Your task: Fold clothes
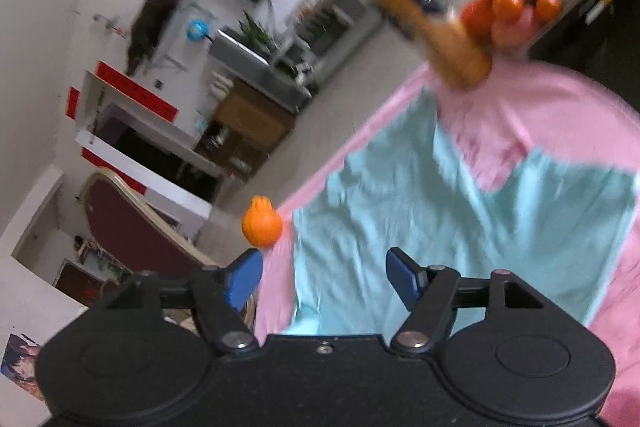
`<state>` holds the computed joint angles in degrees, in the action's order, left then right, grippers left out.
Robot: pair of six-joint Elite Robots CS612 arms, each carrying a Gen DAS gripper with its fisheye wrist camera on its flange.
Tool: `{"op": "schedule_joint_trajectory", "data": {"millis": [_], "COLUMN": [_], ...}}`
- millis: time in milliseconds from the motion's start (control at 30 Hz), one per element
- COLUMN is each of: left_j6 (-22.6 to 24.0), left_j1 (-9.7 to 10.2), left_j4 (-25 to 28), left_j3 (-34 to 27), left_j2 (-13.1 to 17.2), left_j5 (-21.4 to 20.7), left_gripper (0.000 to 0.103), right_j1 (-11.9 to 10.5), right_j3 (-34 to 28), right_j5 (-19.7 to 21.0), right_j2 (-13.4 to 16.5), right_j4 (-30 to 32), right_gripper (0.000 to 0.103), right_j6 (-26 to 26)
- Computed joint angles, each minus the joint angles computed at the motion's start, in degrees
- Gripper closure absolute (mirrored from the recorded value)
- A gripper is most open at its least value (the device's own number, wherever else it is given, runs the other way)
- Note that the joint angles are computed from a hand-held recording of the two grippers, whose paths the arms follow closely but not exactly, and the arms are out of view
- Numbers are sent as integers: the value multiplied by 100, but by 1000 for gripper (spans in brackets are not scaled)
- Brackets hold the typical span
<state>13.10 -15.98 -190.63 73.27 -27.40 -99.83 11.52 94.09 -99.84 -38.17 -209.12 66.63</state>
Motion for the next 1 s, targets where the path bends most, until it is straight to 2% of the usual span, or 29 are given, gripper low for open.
{"op": "schedule_joint_trajectory", "data": {"millis": [100,200,267,367,433,533,633,700,800,833,867,900,933,967,1000], "left_j6": [-271,-669,-1084,-1208,-1282,-1286,-1200,-1117,-694,-464,-231,106,683,1283,1883], "left_j1": [175,319,407,399,394,379,390,399,336,322,340,360,384,376,335], "left_j4": [-38,186,608,1285,1674,1495,1301,1280,1249,1223,1219,1277,1453,1577,1466], "left_j3": [-95,-224,-370,-573,-699,-554,-264,-67,264,357,423,479,540,636,806], "left_j2": [42,116,153,172,188,115,-50,-178,-364,-405,-427,-452,-503,-569,-645], "left_j5": [280,459,326,457,553,825,695,358,-162,-441,-898,-1370,-1846,-2153,-2221], "left_gripper": [98,98,98,97,90,70,66,64,63,64,65,65,65,65,65], "right_j1": [20,72,121,201,248,267,252,225,144,117,97,79,61,44,37], "right_j3": [-522,-1137,-1564,-2108,-2323,-2235,-1794,-1375,-706,-503,-323,-121,73,241,376], "right_j5": [412,790,1004,1208,1263,1264,1085,891,735,681,605,499,382,233,46], "right_j2": [236,516,708,937,1011,930,656,403,54,-46,-111,-173,-234,-293,-344], "right_j4": [373,765,1074,1643,2008,2102,1966,1891,1727,1665,1538,1335,1142,979,839], "right_gripper": [35,34,33,32,32,32,31,30,29,29,29,29,29,29,29], "right_j6": [312,415,321,127,32,-91,-343,-467,-392,-352,-264,-164,-73,-10,30]}}
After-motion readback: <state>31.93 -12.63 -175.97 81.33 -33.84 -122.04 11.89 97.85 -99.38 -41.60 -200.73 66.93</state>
